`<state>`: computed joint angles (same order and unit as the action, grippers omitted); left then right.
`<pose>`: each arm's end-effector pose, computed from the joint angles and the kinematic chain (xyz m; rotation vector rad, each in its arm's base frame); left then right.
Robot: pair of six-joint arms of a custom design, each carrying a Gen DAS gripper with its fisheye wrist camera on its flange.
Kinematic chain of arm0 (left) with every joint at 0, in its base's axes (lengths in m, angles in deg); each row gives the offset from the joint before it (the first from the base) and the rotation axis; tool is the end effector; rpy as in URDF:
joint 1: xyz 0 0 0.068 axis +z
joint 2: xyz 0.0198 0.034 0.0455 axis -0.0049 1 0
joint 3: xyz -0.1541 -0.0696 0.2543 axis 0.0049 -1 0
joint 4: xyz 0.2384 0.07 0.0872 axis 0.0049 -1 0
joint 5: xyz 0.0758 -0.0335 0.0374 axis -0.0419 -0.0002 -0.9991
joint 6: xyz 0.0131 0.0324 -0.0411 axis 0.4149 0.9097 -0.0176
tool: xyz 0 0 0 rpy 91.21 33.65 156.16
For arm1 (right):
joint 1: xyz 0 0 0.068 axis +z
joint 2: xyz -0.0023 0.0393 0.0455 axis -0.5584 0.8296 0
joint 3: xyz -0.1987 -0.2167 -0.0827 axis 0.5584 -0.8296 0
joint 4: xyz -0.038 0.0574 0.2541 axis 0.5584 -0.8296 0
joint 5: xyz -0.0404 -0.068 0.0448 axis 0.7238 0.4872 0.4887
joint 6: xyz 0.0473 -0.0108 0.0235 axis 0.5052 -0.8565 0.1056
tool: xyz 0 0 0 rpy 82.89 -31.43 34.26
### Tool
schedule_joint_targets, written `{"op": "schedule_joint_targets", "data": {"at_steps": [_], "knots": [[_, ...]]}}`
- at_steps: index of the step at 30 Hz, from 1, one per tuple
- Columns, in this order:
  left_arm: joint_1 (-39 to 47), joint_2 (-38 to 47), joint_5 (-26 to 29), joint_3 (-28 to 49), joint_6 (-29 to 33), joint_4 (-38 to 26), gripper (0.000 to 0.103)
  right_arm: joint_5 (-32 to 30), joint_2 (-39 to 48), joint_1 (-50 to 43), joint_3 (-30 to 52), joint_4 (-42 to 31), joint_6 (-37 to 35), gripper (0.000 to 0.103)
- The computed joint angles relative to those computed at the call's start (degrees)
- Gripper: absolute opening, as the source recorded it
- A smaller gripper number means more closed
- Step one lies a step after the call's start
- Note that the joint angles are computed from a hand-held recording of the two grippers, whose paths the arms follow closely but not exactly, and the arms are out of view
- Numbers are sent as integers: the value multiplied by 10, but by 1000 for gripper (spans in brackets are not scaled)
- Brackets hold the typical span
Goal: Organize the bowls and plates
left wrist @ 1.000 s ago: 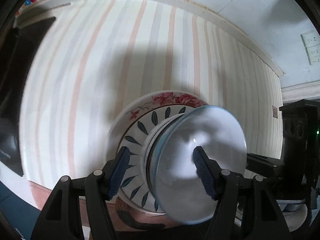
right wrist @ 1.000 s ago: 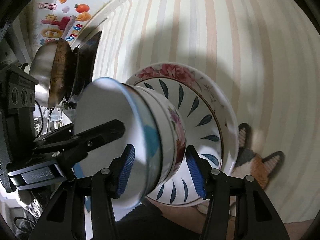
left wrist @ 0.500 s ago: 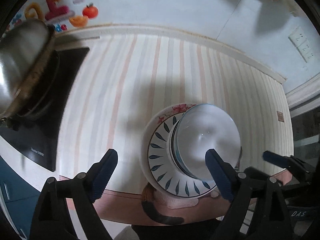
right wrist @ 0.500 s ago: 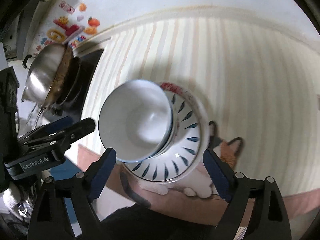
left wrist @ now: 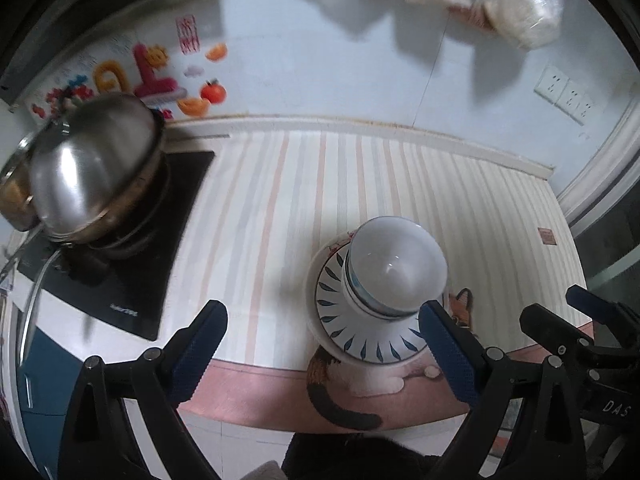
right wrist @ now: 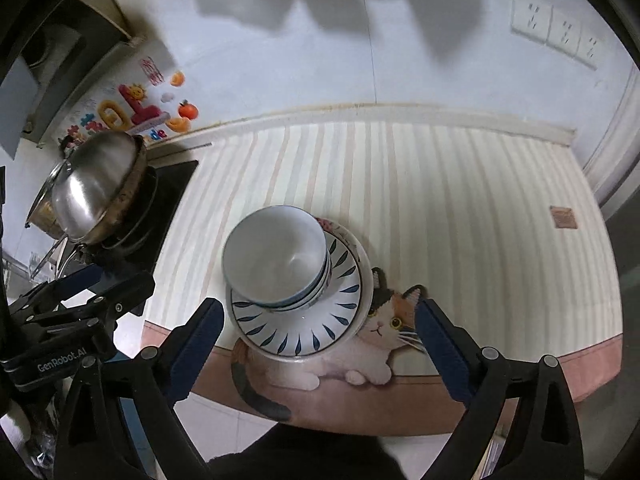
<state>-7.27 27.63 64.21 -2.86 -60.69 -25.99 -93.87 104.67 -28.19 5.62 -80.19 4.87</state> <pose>0.3055 -0.0368 0.2706 0.0043 2.5997 -0.0631 0.3156 0.0385 0.2761 -0.0366 2.6242 0.3254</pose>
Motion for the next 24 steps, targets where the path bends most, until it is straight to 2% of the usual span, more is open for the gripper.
{"op": "schedule_joint_targets", "data": {"at_steps": [8,15,18,21,24], "knots": [[-38,-172,-49,-64,-34,-44,98,22,-184,18,-62,-48,-1,99],[-120,-326,-113,-80,-88,-165,98,47,-358,55,-66,-168,17,99],[-175,-375,-154,-72,-127,-223,98,94,-417,107,-45,-227,44,99],[-267,-412,-224,-59,-201,-291,98,176,-460,199,-14,-286,100,100],[-363,-431,-294,-43,-282,-356,98,330,-480,396,22,-366,239,100]]}}
